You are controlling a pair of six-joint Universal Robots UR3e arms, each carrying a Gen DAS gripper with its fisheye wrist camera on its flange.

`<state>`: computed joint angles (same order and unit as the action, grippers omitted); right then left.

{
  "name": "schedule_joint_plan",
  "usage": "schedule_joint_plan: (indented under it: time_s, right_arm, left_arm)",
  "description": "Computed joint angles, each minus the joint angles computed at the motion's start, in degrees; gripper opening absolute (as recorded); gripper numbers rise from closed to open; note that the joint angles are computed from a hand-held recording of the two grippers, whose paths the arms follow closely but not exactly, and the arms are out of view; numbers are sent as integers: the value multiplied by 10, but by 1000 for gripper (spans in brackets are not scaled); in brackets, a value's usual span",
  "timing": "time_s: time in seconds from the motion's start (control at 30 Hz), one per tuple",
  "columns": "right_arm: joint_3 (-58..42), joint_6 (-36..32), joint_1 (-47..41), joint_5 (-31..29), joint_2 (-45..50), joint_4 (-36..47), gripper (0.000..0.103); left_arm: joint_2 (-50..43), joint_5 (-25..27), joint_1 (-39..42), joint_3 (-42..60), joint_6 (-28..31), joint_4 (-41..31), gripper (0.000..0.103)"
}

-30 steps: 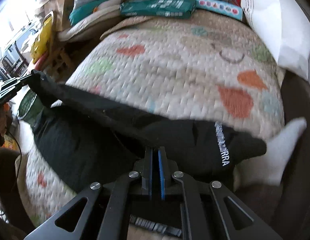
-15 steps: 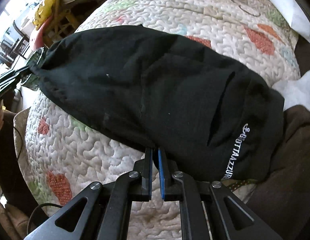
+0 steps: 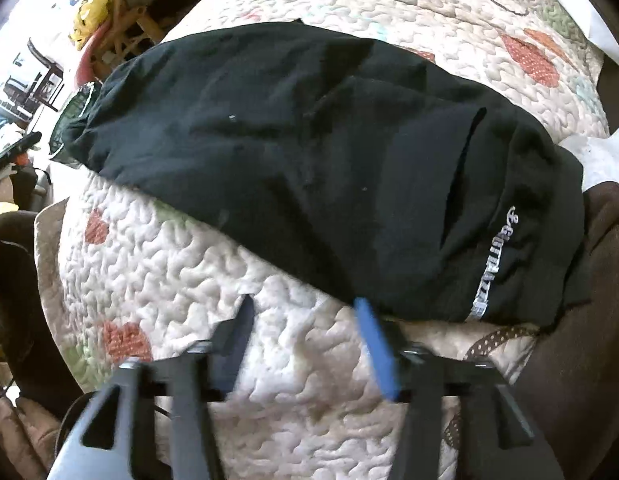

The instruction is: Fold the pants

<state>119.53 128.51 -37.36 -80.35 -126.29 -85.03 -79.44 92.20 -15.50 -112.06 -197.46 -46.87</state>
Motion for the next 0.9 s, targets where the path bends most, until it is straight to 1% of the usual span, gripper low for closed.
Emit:
schedule_joint_plan:
  time_s: [0.03, 0.1, 0.2, 0.23, 0.3, 0.37, 0.43, 0.47, 0.5, 0.53, 0.57, 0.63, 0.67, 0.73, 0.8, 0.87, 0.9]
  right_arm:
    - [3, -4, 2, -1, -13, 5, 65]
    - [4, -17, 1, 0, -39, 24, 65]
    - [-2, -27, -4, 13, -70, 46, 65]
    - [-7, -26, -3, 18, -72, 51, 65]
    - [-20, -29, -7, 31, -78, 65, 65]
    - [-29, -19, 5, 33, -81, 58, 65]
    - [-29, 20, 42, 22, -47, -6, 65]
    - [-25, 21, 38, 20, -47, -21, 65]
    - [-22, 44, 48, 21, -39, -48, 65]
    - [-22, 62, 50, 28, -33, -62, 65]
    - [-25, 71, 37, 44, -22, -69, 65]
    - [-26, 107, 16, 90, 12, -94, 65]
    - [-21, 140, 22, 113, 35, -124, 65]
    - [-15, 216, 42, 164, 96, -199, 65]
    - [-18, 298, 91, 170, 162, -292, 65]
    - [-45, 367, 145, 136, 233, -382, 65]
    - [-75, 388, 167, 125, 277, -411, 65]
  left_arm:
    - [10, -22, 19, -7, -11, 3, 53]
    - [7, -48, 37, -5, -32, 12, 53]
    - [-63, -46, 22, 44, -98, 22, 53]
    - [-82, -48, 17, 53, -110, 30, 53]
    - [-128, -50, -4, 69, -138, 60, 53]
    - [-172, -36, -38, 74, -164, 102, 53]
    - [-210, -13, -67, 79, -172, 131, 53]
    - [-231, 8, -82, 85, -171, 134, 53]
    - [-249, 25, -94, 94, -169, 129, 53]
    - [-265, 37, -103, 97, -164, 124, 53]
    - [-270, 39, -104, 94, -164, 124, 54]
    - [-274, 31, -99, 80, -176, 143, 60]
    - [-272, 25, -92, 75, -184, 146, 64]
    - [-264, 0, -76, 55, -195, 161, 66]
    - [-260, -17, -65, 36, -213, 178, 70]
    - [-255, -21, -62, 26, -223, 186, 71]
    - [-256, -16, -65, 28, -224, 184, 71]
